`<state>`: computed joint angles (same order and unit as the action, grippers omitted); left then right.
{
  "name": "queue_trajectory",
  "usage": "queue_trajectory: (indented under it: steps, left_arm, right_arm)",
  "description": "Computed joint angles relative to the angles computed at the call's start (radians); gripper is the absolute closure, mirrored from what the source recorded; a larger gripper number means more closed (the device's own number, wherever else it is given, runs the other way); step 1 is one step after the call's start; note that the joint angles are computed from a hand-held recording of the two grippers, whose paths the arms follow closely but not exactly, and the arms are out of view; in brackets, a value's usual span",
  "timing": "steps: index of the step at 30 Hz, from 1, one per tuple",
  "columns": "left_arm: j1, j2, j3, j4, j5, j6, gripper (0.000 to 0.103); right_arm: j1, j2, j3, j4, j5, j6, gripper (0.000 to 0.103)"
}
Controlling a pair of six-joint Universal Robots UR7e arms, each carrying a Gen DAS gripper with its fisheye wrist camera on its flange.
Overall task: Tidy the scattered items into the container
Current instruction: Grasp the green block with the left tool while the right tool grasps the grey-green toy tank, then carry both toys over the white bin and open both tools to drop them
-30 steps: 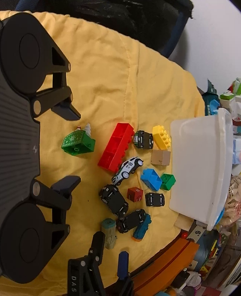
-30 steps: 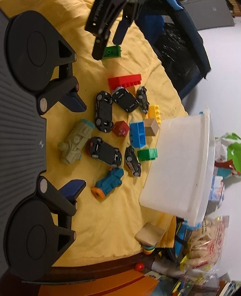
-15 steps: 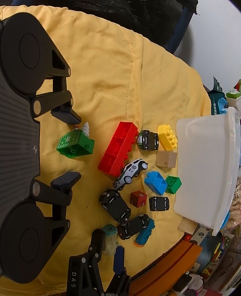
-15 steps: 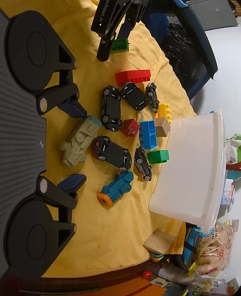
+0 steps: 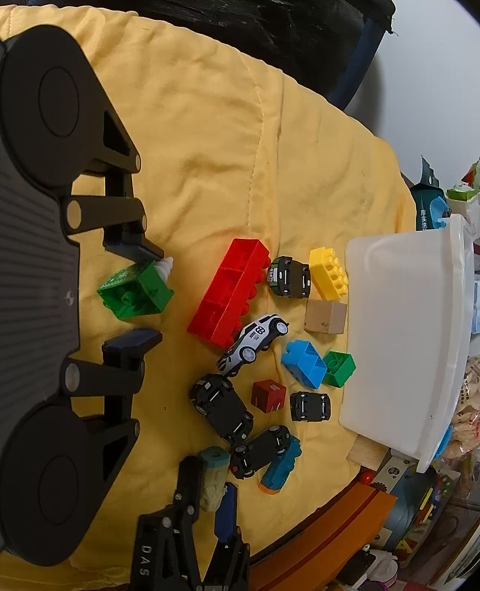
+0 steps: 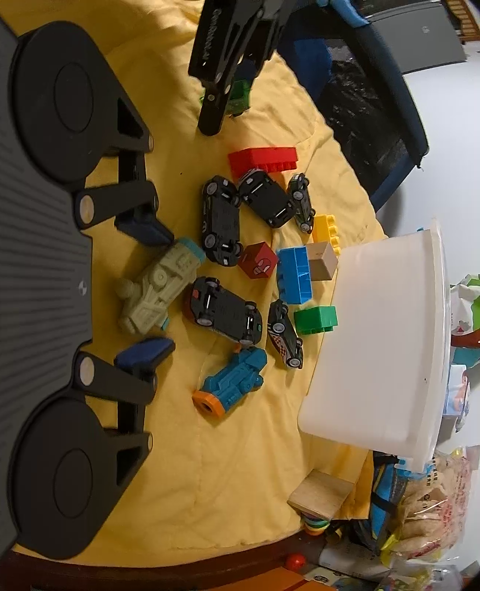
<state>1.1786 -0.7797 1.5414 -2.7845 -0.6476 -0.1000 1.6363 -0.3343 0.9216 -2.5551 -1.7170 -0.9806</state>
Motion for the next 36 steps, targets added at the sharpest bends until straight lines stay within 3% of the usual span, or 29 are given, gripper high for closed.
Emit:
queue_trajectory:
  steps: [2, 14, 25, 31, 36]
  left_arm:
    - [-0.003, 0.001, 0.006, -0.007, 0.005, 0.002, 0.07]
    - [-0.027, -0.026, 0.036, -0.036, 0.029, 0.037, 0.072]
    - [-0.056, -0.072, -0.024, -0.044, 0.017, 0.079, 0.072]
    - [-0.05, -0.022, -0.205, -0.034, 0.0, 0.213, 0.072]
    - [-0.028, 0.065, -0.433, 0.015, -0.06, 0.316, 0.072]
  right_arm:
    - [-0.002, -0.006, -0.001, 0.022, 0.012, 0.005, 0.057]
    - [-0.005, -0.051, 0.08, -0.017, 0.066, -0.031, 0.057]
    - [0.019, -0.097, 0.128, -0.123, 0.154, 0.021, 0.057]
    - [0.066, -0.033, -0.018, -0.149, 0.158, 0.099, 0.057]
    - [0.103, 0.114, -0.306, -0.115, 0.134, 0.159, 0.057]
